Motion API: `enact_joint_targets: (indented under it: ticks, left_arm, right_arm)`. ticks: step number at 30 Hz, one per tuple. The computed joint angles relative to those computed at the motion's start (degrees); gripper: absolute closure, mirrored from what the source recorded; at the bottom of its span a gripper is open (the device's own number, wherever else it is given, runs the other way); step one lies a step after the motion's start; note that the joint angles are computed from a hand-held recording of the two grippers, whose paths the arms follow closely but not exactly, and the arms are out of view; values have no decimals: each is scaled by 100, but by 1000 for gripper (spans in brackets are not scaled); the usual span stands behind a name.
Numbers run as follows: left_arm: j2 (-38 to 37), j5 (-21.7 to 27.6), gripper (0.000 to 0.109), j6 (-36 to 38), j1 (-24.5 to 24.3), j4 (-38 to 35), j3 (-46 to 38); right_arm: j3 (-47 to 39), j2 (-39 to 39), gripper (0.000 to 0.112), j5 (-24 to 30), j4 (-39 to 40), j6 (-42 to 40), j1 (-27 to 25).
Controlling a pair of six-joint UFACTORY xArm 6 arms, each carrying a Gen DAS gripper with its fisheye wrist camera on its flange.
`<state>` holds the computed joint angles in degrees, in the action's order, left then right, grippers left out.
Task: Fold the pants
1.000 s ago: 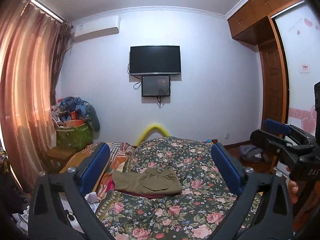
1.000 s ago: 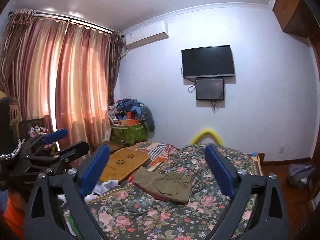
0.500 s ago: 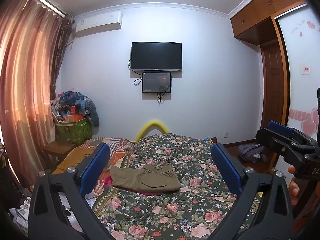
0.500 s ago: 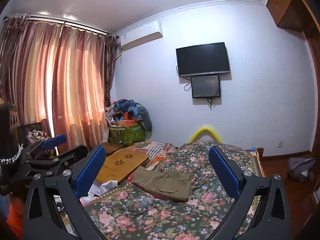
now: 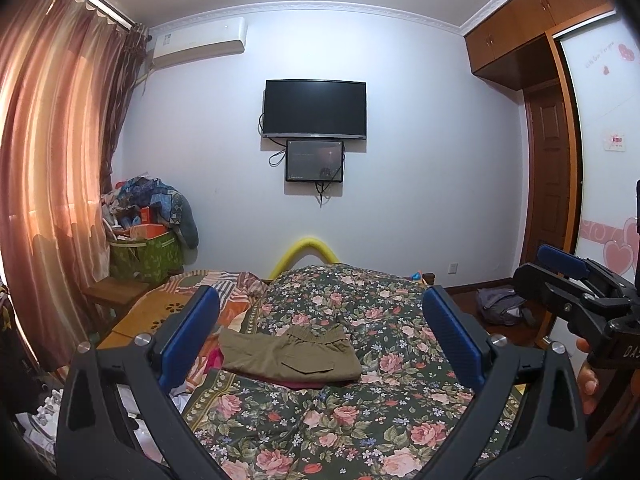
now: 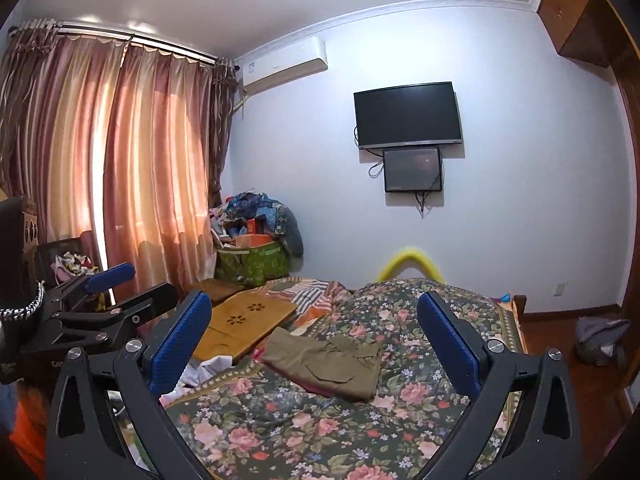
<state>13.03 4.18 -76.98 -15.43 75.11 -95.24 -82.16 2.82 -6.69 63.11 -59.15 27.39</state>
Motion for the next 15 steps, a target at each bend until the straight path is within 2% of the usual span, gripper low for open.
enact_joint_targets:
  ticks: [9, 15]
  left_arm:
    - [51, -84, 6, 89, 20, -130, -5]
    - [74, -88, 6, 103, 19, -152, -41]
  right_arm:
    - [187, -30, 10, 25, -1009, 989, -86]
    - [171, -23, 10, 33, -993, 973, -86]
